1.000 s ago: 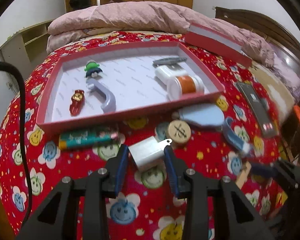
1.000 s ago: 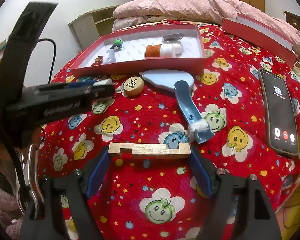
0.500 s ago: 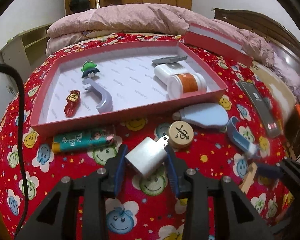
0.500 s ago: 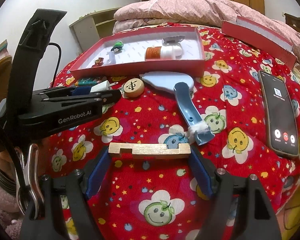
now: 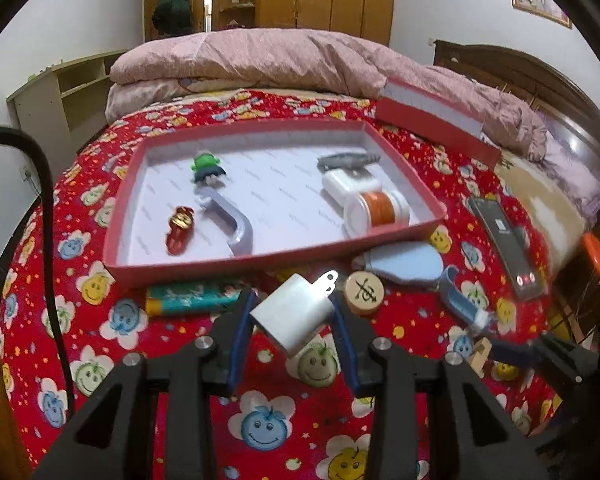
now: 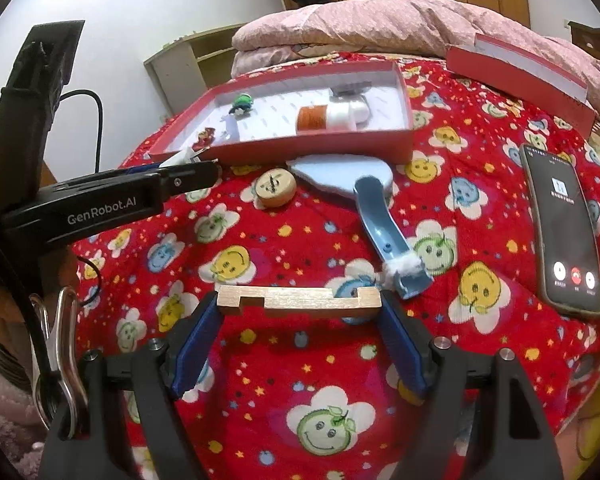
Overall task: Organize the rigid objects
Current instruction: 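Carry the wooden bar with the right tool while the left tool carries the plug over the tray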
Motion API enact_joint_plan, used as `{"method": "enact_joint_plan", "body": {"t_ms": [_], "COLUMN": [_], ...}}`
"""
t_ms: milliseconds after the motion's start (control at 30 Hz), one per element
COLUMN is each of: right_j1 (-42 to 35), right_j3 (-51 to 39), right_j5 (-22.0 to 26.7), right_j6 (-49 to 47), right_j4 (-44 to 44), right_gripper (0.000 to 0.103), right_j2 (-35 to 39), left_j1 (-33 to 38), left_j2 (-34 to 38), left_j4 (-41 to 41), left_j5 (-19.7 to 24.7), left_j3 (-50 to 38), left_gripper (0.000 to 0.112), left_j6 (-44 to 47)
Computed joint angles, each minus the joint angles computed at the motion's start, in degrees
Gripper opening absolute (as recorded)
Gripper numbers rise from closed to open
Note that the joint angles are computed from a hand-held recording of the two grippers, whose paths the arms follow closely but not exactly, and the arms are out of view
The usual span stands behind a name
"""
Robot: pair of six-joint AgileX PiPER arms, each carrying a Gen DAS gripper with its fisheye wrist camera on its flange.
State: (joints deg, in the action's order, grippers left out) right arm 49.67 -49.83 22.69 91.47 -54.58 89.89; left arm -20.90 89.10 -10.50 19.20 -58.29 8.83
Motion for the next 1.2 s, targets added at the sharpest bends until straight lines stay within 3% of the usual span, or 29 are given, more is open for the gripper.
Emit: {"method": "enact_joint_plan", "body": {"t_ms": [367, 900, 1200], "right_j1": [-2.9, -10.6, -13.4], "right_j3": [-8.1, -23.0, -30.0], "right_j5": [2.6, 5.3, 4.9], "right_j6": [-10.6, -27.7, -28.5], "right_j4": [4.3, 15.9, 17.2], "right_gripper": [0.078, 0.078, 0.078], "right_j2": [1.3, 8.1, 13.7], "left_j1": [4.4, 8.2, 8.4], "left_j2": [0.5, 7.9, 13.5], "left_j4": [-2.7, 1.0, 4.6], "left_j5": [2.1, 5.5, 6.1], "left_j3": [-4.3, -16.0, -21.3], "left_gripper": [0.039, 0.039, 0.039], "left_j6": [2.8, -2.2, -5.6]}}
